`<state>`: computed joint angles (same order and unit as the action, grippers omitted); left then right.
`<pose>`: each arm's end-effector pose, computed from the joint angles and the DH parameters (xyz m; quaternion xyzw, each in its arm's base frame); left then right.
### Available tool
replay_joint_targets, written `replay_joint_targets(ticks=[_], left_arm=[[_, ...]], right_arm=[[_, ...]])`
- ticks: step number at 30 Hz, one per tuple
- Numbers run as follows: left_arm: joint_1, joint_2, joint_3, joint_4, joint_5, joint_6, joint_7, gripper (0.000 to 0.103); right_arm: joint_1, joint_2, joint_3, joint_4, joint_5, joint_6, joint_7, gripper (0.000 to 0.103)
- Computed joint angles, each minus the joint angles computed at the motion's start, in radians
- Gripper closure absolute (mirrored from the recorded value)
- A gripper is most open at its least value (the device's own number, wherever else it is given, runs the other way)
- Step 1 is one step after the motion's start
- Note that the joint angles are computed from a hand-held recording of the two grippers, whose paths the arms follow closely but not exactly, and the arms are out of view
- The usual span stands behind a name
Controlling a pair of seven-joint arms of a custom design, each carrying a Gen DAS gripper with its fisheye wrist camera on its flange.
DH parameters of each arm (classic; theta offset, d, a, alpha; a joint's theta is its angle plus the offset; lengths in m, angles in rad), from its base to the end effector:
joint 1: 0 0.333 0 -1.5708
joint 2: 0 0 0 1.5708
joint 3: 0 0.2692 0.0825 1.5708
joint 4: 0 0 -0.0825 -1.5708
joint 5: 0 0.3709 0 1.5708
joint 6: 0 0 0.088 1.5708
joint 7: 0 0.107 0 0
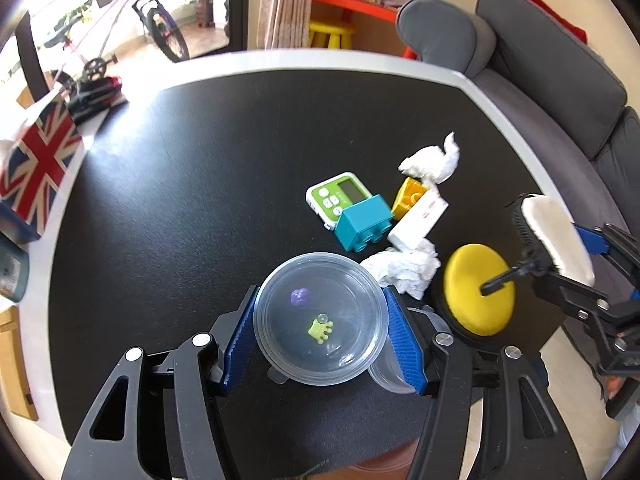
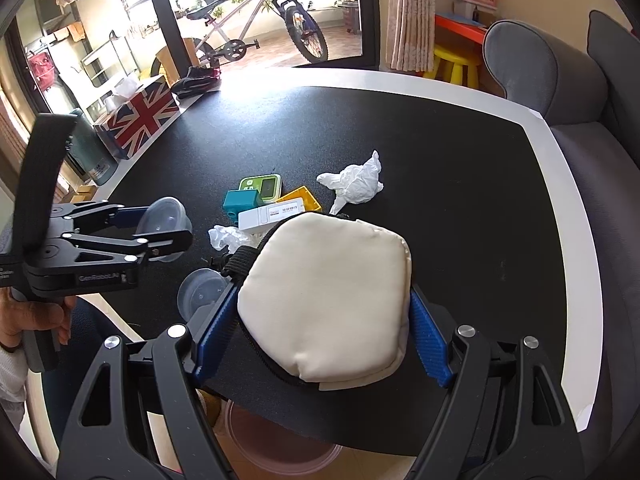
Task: Collect trash
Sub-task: 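Carry both items over the pink bin while the right gripper releases the cream cover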
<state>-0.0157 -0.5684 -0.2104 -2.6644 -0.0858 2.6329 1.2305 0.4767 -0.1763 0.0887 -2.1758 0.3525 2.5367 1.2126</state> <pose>0.4086 -0.0901 0.4380 -0.7408 0.6183 -0.2150 0.1508 0.4537 0.2851 0.4855 -0.8655 0.4076 -0.0666 0.2833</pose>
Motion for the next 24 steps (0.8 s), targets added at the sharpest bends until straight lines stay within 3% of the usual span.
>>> replay_joint_targets(ticks=[12, 24], left_arm=[[-0.084, -0.287, -0.039, -0.147, -0.028, 0.021, -0.013, 0.044], [-0.195, -0.416, -0.063, -0.269, -0.086, 0.008, -0.059, 0.044]], right_arm=[[0.055, -0.183, -0.032, -0.155, 0.032, 0.027, -0.051, 0.025], [0.141, -0.423, -0.089, -0.385, 0.023, 0.016, -0.036, 0.026]])
